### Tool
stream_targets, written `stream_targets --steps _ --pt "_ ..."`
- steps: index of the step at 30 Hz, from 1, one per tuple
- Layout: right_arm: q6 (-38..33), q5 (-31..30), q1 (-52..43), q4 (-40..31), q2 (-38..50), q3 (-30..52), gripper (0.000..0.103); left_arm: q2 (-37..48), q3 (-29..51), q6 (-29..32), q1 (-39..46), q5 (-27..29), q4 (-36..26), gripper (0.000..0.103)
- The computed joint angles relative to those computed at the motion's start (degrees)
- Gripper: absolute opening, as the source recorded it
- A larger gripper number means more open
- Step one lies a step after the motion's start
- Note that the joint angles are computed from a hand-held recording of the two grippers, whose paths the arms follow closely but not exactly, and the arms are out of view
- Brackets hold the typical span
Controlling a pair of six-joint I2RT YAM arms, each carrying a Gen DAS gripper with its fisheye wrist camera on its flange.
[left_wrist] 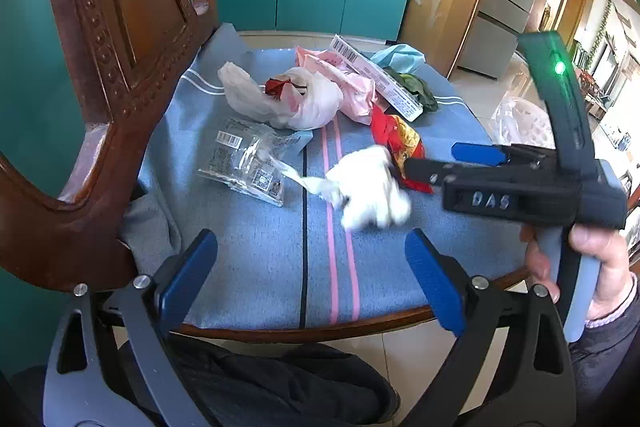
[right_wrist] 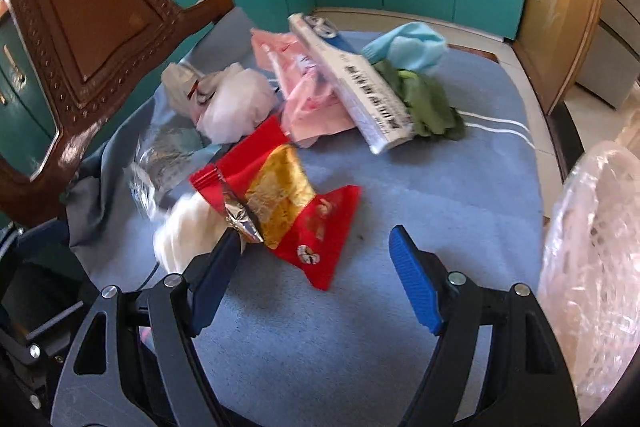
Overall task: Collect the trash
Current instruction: 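Move the right gripper onto the white crumpled tissue and close on it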
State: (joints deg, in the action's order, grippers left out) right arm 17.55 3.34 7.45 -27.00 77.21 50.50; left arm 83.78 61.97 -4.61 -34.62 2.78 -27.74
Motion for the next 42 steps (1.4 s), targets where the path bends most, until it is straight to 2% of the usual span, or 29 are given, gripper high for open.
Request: stream_targets --steps 9,14,18,20,22,23,24,29,32,33,34,35,36,42 --pt "1.06 -0.52 -2.07 0.04 -3.67 -2.3 0.075 -0.11 -2.48 -0.06 1.65 0.13 2.18 0.095" --pt "1.75 -1.7 -2.36 1.93 -4.74 -3.38 0.075 0.05 -3.12 -1.48 4.33 2.18 3.05 0.095" --pt "1.37 -8.63 -1.79 3.83 -5.87 -3.84 0.075 -0.31 -3.88 -0.8 4.92 2.26 2.72 0.095" --pt "0.46 -9.59 0.51 3.94 -6.5 -3.64 0.075 -0.24 -4.53 -0.28 4.58 2.61 2.14 0.095" --pt "-0.05 -8.64 3.25 3.44 -5.6 -2.58 0.069 -0.27 -5.26 -0.15 4.11 2.71 2.01 0.095" --pt "-0.12 -8.23 4.31 3.12 -4.94 -1.99 0.057 -0.4 -5.73 -0.01 3.74 2.3 1.97 0.095" --pt "-0.3 -7.88 5.85 2.51 -3.77 -1.05 0.052 -0.53 -6.16 0.19 3.43 1.88 1.92 0.095" --pt "0.19 -0.69 11.81 1.23 2.53 2.22 0.052 -1.27 -7.06 0.66 3.13 1.85 1.31 0.095" --pt "0.56 0.78 12.54 0.86 5.53 3.51 0.052 -1.84 -7.57 0.9 3.16 1.82 1.11 0.095" --pt "0.25 1.47 13.09 0.78 6.25 3.78 0.05 -1.98 -7.73 0.89 3.15 1.81 1.07 0.095" --pt "0.05 1.9 13.42 0.86 6.47 3.87 0.042 -2.04 -7.84 0.88 3.15 1.82 1.06 0.095" --pt "-0.36 2.0 13.8 0.82 6.36 3.87 0.03 -2.19 -7.94 0.93 3.21 1.81 0.97 0.095" --pt "-0.61 1.55 13.7 0.85 5.94 3.68 0.027 -2.3 -7.97 0.98 3.27 1.82 0.91 0.095" --pt "-2.0 -0.4 13.44 -0.29 1.11 2.67 0.025 -2.84 -8.34 1.06 3.18 1.83 0.66 0.095"
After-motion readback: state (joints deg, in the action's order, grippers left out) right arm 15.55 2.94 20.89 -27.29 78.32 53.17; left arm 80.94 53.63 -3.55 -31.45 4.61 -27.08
